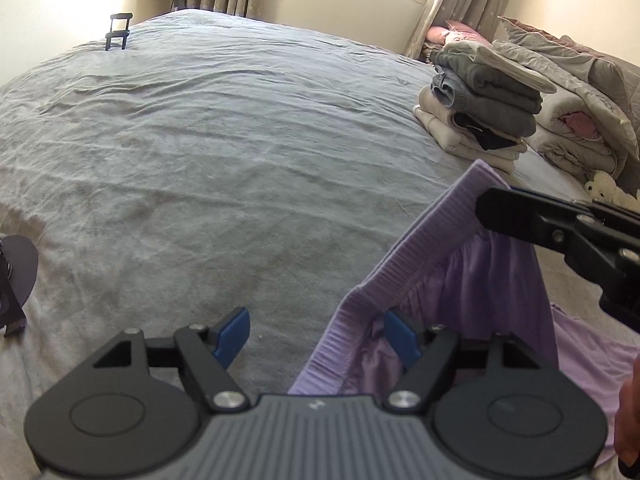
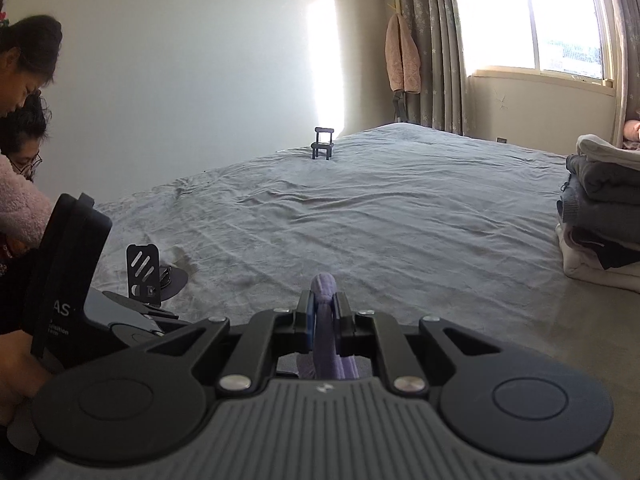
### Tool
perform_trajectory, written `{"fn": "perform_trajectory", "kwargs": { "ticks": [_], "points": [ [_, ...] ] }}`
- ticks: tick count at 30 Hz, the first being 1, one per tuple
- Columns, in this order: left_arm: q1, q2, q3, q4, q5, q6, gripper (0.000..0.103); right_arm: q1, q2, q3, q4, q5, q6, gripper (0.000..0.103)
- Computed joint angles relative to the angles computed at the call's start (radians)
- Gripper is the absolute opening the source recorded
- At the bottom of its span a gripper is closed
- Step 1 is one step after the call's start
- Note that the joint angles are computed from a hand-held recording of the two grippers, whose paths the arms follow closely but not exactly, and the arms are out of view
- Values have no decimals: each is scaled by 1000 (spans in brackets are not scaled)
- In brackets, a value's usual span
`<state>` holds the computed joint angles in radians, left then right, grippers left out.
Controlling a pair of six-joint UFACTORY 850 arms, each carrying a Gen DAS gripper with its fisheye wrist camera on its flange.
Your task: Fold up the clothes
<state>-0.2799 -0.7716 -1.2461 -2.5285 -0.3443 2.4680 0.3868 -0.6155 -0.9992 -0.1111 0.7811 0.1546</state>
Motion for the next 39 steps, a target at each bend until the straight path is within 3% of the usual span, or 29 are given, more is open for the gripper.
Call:
{"fn": "perform_trajectory", "kwargs": {
  "ticks": [8,14,18,25,30,35,39],
  "points": [
    [-34,-31,-39,-220,62,217,75,24,-3,11,-29,8,9,12],
    [37,24,30,-32,8,-44,77,27,-1,27,-27,17,28,12],
    [84,47,64,-12,-41,-169,77,53,-14,27,-52,12,15,12],
    [97,50,70,25,-56,-252,77,118,-85,-35,-53,-96,-83,12],
    [99,55,79,34,-66,-241,78,138,-117,-70,49,-125,-123,12],
    [101,54,80,47,-65,-243,78,148,-99,-48,93,-130,-146,29],
    [100,54,82,70,-75,-254,78,93,-32,31,-70,-38,36,54]
  ]
}}
